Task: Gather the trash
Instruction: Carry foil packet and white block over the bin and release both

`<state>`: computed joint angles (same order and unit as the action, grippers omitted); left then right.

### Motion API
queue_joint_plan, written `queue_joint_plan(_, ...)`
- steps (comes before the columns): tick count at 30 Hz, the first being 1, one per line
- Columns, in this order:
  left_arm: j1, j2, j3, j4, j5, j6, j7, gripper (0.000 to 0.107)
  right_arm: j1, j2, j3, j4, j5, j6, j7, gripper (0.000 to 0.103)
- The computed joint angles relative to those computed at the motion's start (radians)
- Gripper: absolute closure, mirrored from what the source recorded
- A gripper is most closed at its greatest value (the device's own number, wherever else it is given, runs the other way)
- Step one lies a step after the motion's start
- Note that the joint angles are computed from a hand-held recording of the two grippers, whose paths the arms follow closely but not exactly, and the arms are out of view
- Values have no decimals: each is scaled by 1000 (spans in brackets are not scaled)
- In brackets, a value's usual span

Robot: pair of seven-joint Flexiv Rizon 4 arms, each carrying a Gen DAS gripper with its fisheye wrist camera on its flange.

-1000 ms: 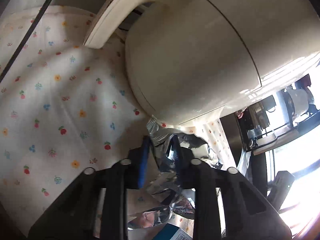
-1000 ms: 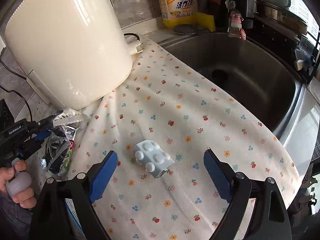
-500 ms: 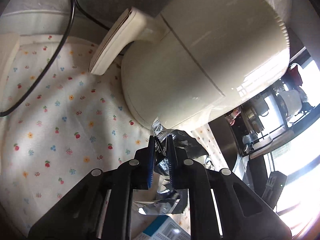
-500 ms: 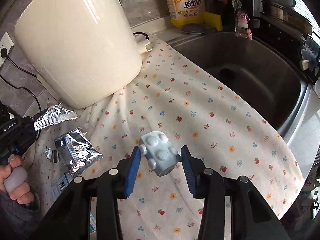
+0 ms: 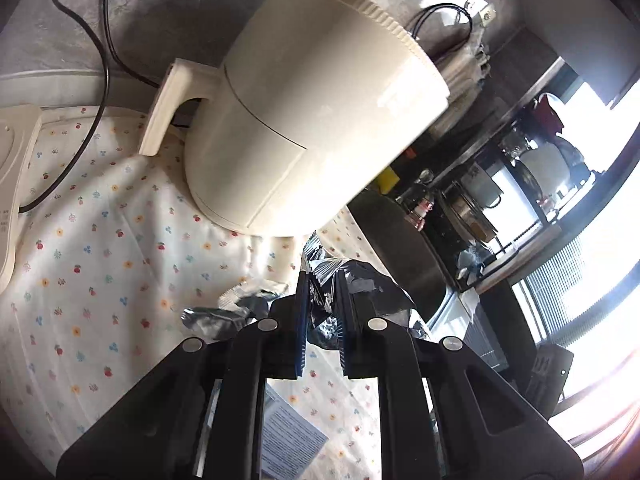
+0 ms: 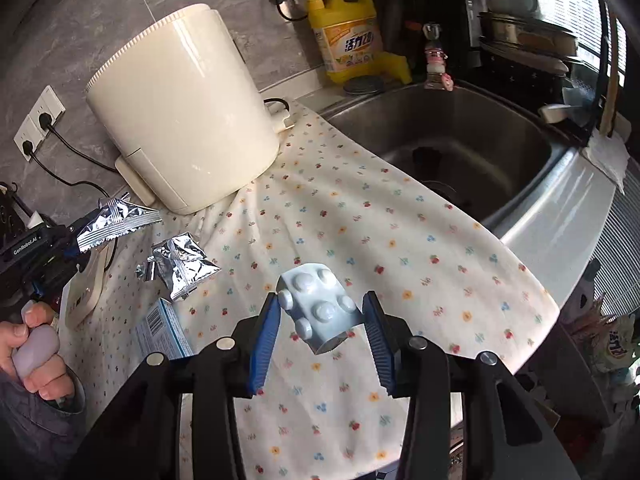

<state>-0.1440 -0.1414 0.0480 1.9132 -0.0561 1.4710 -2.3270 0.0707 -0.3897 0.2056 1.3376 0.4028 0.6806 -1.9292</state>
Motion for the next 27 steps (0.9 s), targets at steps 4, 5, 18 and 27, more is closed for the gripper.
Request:
queue_joint_plan(4, -93, 3, 58, -64, 205, -62, -202, 94, -52, 41, -5, 49, 38, -17, -59, 60)
queue_joint_plan(5, -106, 2, 57, -78, 245, -77, -247, 94, -65, 51, -11, 60, 46, -25, -71, 60)
queue_joint_plan(18, -257, -119, -49, -238, 293, -209, -337, 94, -232, 161, -130, 181, 137, -146, -197, 60)
queue_joint_plan(27, -369, -209, -55, -330, 290, -293, -380, 93, -314, 157, -181, 213, 152, -221, -260, 60)
